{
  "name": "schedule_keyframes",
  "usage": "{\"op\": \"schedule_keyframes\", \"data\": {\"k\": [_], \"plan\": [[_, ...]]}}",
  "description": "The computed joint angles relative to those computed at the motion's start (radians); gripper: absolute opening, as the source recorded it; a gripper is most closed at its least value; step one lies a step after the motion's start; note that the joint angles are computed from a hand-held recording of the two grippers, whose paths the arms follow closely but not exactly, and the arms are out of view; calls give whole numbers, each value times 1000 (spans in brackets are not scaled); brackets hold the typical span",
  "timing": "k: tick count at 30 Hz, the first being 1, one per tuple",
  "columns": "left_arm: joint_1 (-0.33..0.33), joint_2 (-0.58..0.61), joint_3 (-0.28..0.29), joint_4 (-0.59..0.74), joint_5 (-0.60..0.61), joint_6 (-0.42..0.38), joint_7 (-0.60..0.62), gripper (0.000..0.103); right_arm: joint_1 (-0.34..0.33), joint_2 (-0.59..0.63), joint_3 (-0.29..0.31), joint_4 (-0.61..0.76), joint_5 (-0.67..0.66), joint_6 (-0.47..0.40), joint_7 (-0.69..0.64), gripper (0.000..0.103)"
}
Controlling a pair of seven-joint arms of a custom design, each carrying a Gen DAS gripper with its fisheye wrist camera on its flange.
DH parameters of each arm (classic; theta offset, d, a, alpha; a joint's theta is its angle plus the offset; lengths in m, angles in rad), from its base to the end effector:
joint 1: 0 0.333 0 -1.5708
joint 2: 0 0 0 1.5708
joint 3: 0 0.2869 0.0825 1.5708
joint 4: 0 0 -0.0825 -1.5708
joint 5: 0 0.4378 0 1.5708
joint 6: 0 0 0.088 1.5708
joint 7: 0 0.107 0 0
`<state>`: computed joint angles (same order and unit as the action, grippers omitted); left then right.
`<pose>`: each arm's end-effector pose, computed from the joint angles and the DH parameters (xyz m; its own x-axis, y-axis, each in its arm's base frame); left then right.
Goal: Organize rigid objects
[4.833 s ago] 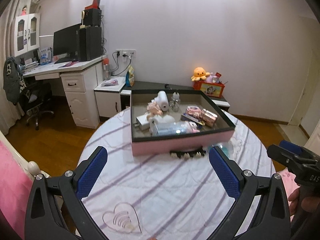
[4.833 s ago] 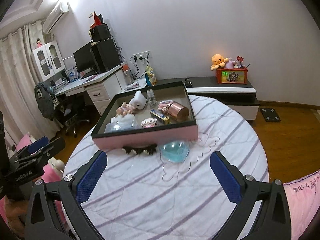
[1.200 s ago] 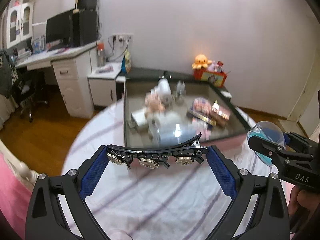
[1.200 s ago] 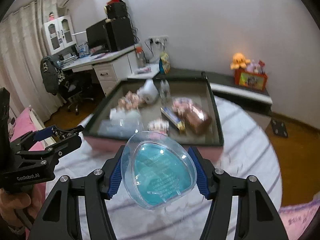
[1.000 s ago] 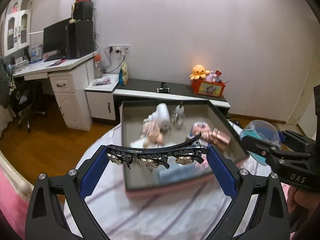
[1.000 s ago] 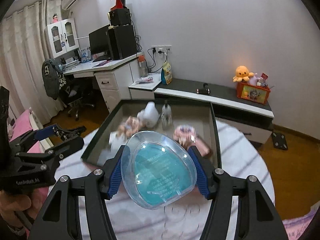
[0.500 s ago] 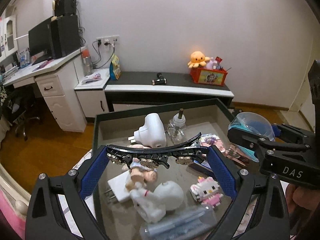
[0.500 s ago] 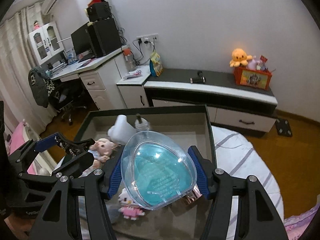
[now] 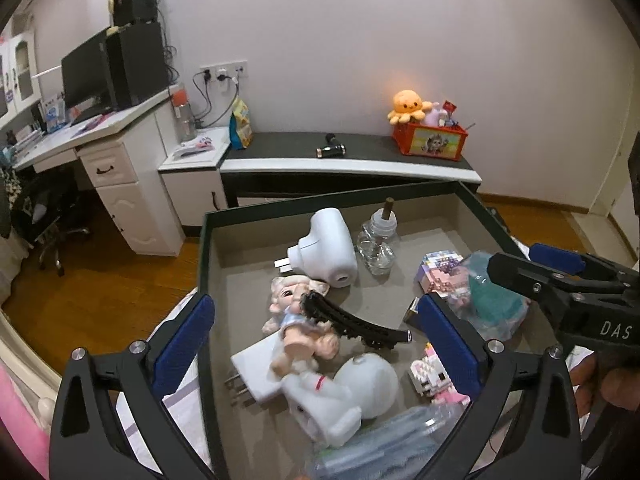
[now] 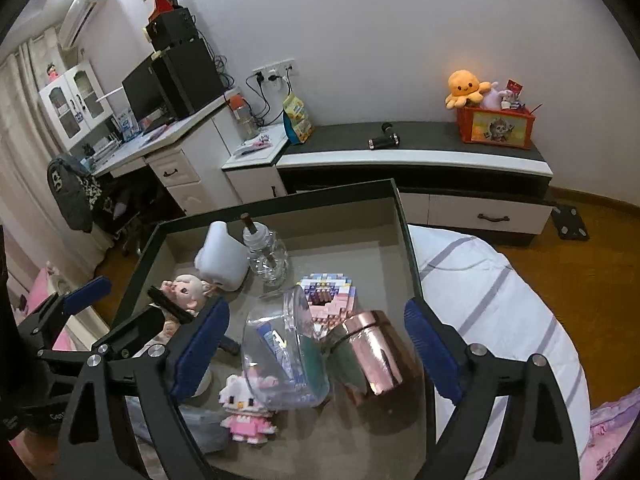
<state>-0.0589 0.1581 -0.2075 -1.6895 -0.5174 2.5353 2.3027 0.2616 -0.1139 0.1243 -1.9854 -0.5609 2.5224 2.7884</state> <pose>0.6839 -0.1721 0.5369 -0.6219 -0.7827 0.0273 -0.5522 0.4134 -0.7240 0.5776 0.2428 0.5427 -0.3452 -0.8987 -0.2705 -0.6194 0.4347 -0.6537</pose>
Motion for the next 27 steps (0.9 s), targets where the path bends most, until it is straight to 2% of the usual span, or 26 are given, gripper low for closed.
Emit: {"op": "schedule_keyframes", "data": {"k": [7, 16, 22, 27], "plan": [[20, -141, 31, -129, -154, 21, 89, 103, 9, -85, 53, -31, -110, -87, 149, 91], [-19, -395, 150, -348, -312, -19, 219, 103, 45, -235, 176, -81, -216, -284, 299, 91], [-58, -579, 232, -499, -346, -50, 269, 103, 83, -302, 263, -89, -255, -437, 370, 91], [-86, -727, 282, -610, -329, -38, 271, 103, 122, -311, 335, -58, -299, -594, 414, 91]]}}
